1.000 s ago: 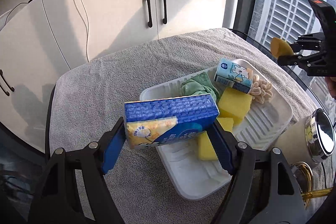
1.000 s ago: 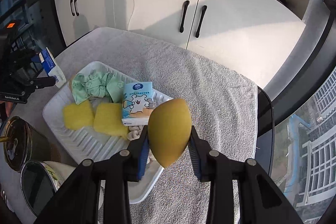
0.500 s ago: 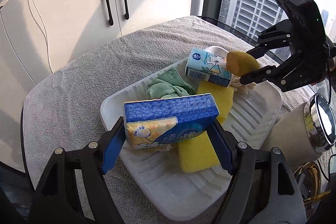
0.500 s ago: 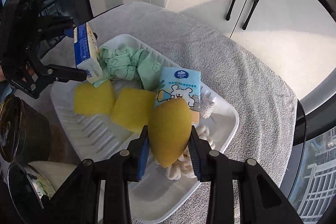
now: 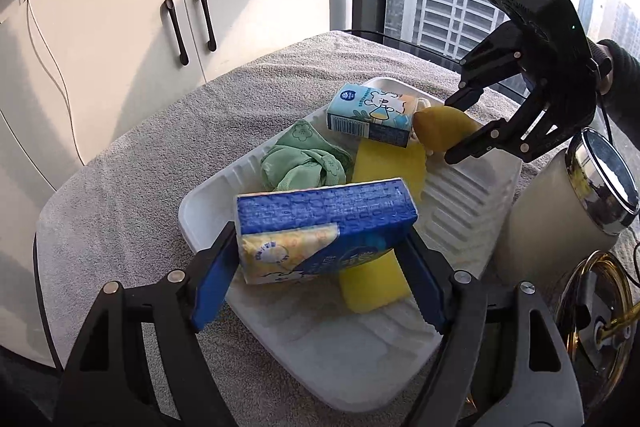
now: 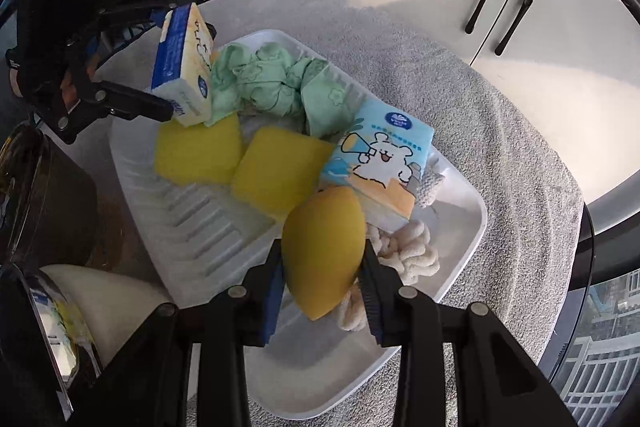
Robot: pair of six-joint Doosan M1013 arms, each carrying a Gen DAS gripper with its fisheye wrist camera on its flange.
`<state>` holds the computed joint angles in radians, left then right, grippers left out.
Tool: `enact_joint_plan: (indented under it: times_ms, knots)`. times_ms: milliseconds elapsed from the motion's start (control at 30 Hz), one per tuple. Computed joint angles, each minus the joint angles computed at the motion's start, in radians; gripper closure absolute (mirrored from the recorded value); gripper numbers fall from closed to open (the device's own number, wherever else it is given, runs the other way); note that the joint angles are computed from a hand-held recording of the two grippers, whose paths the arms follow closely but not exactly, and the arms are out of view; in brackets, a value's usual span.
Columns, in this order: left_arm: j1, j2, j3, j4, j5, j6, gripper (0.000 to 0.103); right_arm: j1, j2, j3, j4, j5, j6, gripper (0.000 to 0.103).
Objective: Organize soft objects
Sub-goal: 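Lower and open the left gripper in the tray while the right gripper releases the egg sponge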
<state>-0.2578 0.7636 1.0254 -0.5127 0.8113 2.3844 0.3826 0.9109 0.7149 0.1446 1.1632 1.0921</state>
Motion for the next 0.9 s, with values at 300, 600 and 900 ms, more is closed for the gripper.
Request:
enact_joint_plan:
  times_ms: [300,600,900]
  knots:
    - [-0.005,-0.008,0.039,0.053,-0.013,-0.027,0.021,0.001,0.006,0.01,0.019,-0.017,-0.006,0.064]
    - [-0.002,-0.017,0.062,0.034,-0.042,-0.026,0.021,-0.006,0.001,0.015,0.047,-0.029,-0.005,0.06]
    - [0.014,-0.011,0.048,-0.06,-0.007,0.007,0.021,-0.016,-0.017,0.041,0.089,-0.067,-0.012,0.046]
